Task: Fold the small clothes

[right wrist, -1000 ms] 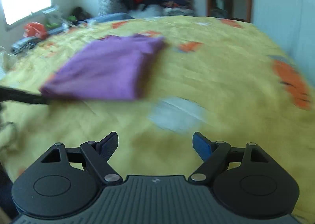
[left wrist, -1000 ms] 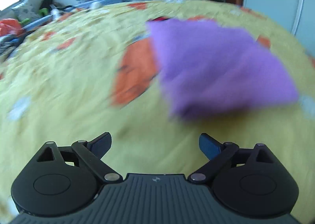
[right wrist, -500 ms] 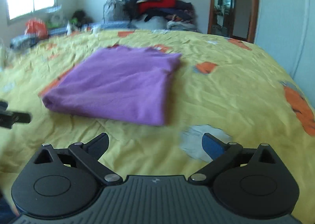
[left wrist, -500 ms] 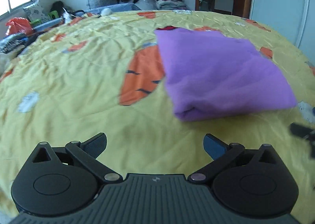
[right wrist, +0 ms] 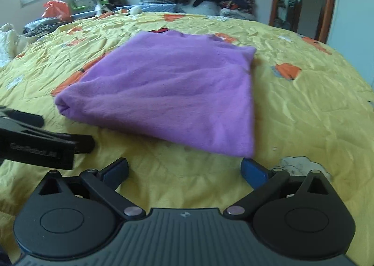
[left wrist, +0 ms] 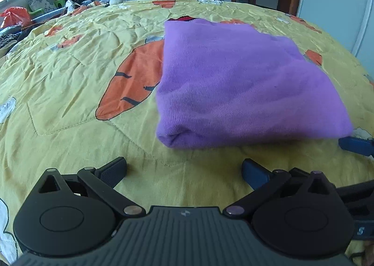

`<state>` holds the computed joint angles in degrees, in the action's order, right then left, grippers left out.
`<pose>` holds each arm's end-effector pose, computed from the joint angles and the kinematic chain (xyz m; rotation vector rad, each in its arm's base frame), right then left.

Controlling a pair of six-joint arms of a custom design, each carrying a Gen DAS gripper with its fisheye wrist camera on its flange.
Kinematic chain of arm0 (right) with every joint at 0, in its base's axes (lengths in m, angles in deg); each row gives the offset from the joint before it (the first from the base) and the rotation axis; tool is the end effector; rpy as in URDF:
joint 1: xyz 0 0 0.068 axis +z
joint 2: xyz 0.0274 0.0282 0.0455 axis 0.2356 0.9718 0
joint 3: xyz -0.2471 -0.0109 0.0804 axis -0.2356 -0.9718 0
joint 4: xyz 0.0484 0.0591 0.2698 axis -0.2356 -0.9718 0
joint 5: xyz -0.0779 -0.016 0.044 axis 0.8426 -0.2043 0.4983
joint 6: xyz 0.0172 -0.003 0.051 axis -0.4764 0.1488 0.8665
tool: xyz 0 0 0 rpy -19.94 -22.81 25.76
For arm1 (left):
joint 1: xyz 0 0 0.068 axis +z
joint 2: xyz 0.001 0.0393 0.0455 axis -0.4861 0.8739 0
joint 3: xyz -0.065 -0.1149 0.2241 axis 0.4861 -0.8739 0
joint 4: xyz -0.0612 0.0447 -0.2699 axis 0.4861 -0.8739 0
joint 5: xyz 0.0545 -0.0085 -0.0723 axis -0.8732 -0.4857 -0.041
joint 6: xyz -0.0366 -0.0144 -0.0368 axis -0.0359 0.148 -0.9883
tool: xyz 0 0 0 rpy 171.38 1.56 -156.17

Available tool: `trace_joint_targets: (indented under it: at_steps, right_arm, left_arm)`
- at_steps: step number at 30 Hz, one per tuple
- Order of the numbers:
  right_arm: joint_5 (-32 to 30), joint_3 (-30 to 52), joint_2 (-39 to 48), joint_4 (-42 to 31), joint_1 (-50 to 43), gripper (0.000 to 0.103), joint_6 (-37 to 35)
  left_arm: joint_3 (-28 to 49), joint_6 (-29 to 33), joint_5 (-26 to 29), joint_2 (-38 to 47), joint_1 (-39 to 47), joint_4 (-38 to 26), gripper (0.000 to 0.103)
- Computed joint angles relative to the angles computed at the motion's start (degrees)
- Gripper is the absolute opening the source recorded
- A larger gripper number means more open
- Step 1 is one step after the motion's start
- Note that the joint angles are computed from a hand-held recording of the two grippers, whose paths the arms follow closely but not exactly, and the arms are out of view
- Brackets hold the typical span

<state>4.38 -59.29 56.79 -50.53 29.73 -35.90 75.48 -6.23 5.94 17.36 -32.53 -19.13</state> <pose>0.2502 0.0706 0.1282 -0.3152 2.3657 0.0798 0.2637 -0.0144 0.1093 0.0334 2.4189 0.0180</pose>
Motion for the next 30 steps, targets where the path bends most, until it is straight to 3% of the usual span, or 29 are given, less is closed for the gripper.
trace_joint_targets:
  at_steps: [12,30]
  right_arm:
    - [0.3,-0.4,0.5,1.4,0.4,0.103,0.8]
    - [0.0,0.1,0.7,1.0,0.0,0.103,0.5]
  left_arm:
    - [-2.4,-3.7,-3.7,0.0,-2.4,5.3,0.103]
    - [-2.7,-3.2,-3.2,0.1,-2.0,5.7,0.103]
